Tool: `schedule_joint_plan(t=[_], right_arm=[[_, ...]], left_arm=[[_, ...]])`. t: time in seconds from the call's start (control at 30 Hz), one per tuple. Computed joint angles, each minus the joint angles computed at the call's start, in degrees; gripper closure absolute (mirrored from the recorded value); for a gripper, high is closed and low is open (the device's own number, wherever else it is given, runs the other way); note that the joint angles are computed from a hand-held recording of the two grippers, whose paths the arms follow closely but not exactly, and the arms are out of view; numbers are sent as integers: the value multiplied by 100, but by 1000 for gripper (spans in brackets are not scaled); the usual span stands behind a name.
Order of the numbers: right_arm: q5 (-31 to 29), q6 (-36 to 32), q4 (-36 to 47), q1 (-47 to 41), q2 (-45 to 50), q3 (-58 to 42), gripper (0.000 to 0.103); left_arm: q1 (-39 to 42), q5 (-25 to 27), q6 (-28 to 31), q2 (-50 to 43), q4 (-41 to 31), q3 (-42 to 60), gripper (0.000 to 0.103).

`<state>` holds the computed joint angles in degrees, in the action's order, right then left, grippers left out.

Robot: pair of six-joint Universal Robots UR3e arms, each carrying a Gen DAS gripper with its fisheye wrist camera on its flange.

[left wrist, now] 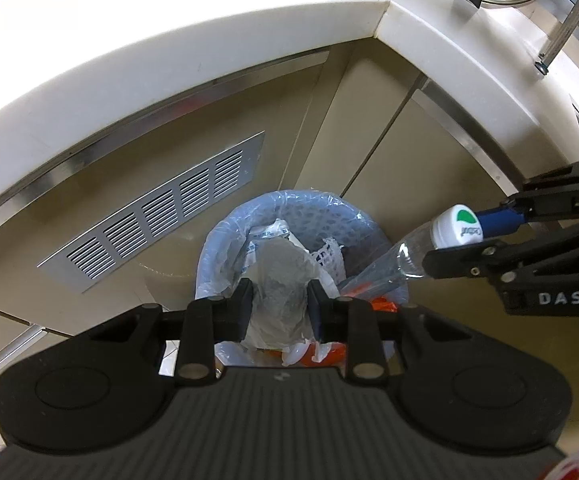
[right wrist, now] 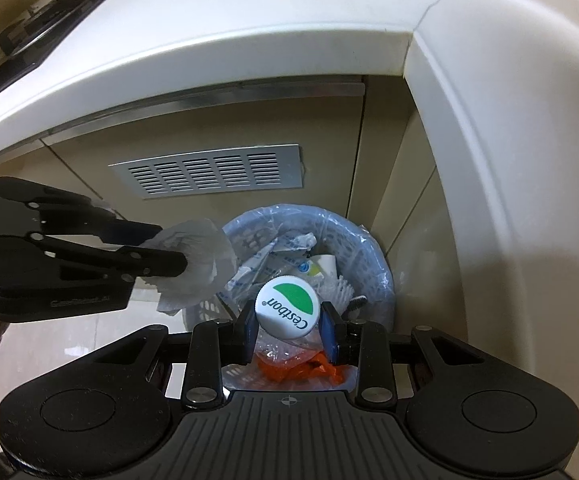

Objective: Collect trash
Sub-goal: 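Open both grippers to drop the tissue and water bottle into the wastebasket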

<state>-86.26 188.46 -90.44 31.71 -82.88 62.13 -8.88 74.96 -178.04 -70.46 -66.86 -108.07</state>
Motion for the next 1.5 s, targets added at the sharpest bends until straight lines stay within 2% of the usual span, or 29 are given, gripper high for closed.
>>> schedule_joint_plan(t=[0.27, 0.53, 0.8, 1.23, 1.37, 1.5], right_arm=[[-115, 339, -679, -3, -308, 833, 71], [-343, 605, -1282, 90, -400, 1245, 71], [-294, 680, -1617, 27, -577, 1598, 71], [95, 379, -494, -11, -340, 546, 71], [18, 400, -429, 114, -158, 392, 71], [-127, 426, -727, 197, -146, 624, 71]], left_arm=[[-117, 115, -136, -130, 71, 32, 77], [-232, 236, -274, -333, 266, -1, 77], [-301, 261, -320, -570, 434, -19, 77], [-266, 207, -272, -620, 516, -129, 77], [-273, 206, -279, -644, 560, -158, 77], [-288, 226, -283, -676, 677, -244, 77]])
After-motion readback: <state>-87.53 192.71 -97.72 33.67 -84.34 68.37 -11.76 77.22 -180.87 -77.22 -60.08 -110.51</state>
